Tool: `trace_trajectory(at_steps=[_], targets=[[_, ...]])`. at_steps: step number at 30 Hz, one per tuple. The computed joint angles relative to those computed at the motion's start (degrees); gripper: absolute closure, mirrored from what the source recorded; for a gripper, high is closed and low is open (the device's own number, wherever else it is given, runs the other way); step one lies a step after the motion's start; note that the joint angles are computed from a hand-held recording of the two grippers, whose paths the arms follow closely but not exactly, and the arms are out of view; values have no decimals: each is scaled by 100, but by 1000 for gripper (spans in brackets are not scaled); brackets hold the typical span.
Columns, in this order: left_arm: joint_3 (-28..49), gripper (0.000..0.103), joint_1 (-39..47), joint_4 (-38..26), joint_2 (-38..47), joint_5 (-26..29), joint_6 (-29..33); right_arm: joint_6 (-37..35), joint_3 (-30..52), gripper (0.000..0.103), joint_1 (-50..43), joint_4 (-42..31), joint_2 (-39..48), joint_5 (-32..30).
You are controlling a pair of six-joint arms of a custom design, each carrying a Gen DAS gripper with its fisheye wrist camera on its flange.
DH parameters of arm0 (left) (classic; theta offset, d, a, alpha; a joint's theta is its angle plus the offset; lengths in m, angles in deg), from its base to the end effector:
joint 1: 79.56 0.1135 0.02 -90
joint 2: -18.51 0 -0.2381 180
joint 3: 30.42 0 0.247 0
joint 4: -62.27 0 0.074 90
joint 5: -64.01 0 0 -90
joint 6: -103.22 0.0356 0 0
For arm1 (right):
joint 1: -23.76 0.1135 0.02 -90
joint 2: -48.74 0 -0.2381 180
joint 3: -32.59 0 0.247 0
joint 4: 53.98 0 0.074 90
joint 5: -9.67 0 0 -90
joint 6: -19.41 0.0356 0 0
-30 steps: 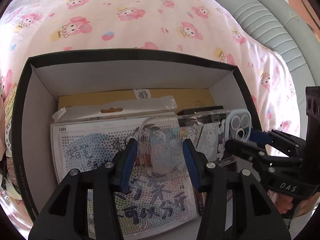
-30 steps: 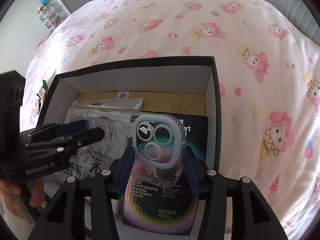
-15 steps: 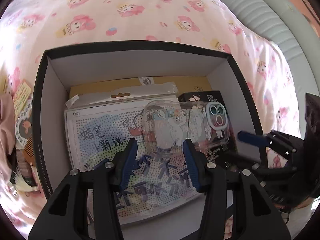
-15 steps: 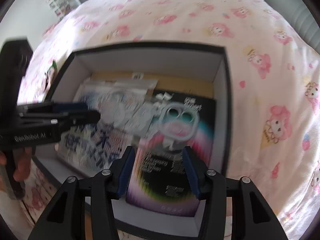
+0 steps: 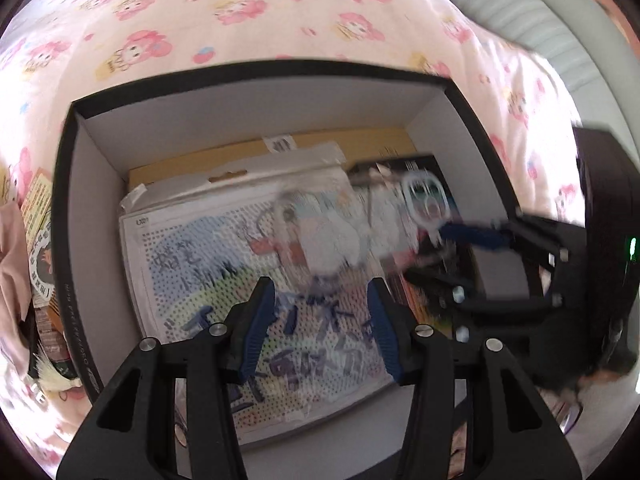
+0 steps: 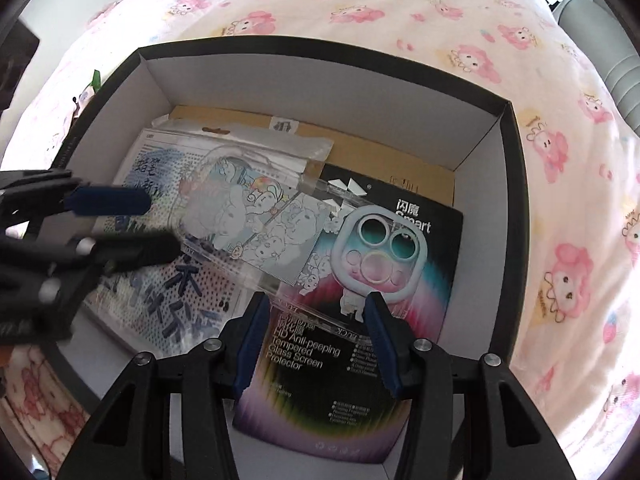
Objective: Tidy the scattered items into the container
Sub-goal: 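Lower the phone case into the black box and open the right tool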
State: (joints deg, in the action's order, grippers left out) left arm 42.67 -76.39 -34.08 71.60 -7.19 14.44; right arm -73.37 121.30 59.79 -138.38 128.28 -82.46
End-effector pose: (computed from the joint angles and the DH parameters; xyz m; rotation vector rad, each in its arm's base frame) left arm 0.1350 -0.0040 0.2837 0.0080 2.8575 -0.4595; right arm 0.2002 0.1473 0.2811 -0.9704 2.7338 0.1592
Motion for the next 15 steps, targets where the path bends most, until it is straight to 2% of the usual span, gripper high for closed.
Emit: trace_trajectory(at_steps=[5,7,11,15], targets=[[-202,55,-1147,323,109,-833,-673,5,78,59,-219,173,61,-243],[-161,58,-1295,469,273,-1089,-808,58,146,59,-221,294,176,-292],[95,61,-1128,739,667,-1234,-862,-79,464,62,-424,382,389,-408],[283,61,-938,847,941,-1118,-782,-195,646,62,-673,404,290,-418]])
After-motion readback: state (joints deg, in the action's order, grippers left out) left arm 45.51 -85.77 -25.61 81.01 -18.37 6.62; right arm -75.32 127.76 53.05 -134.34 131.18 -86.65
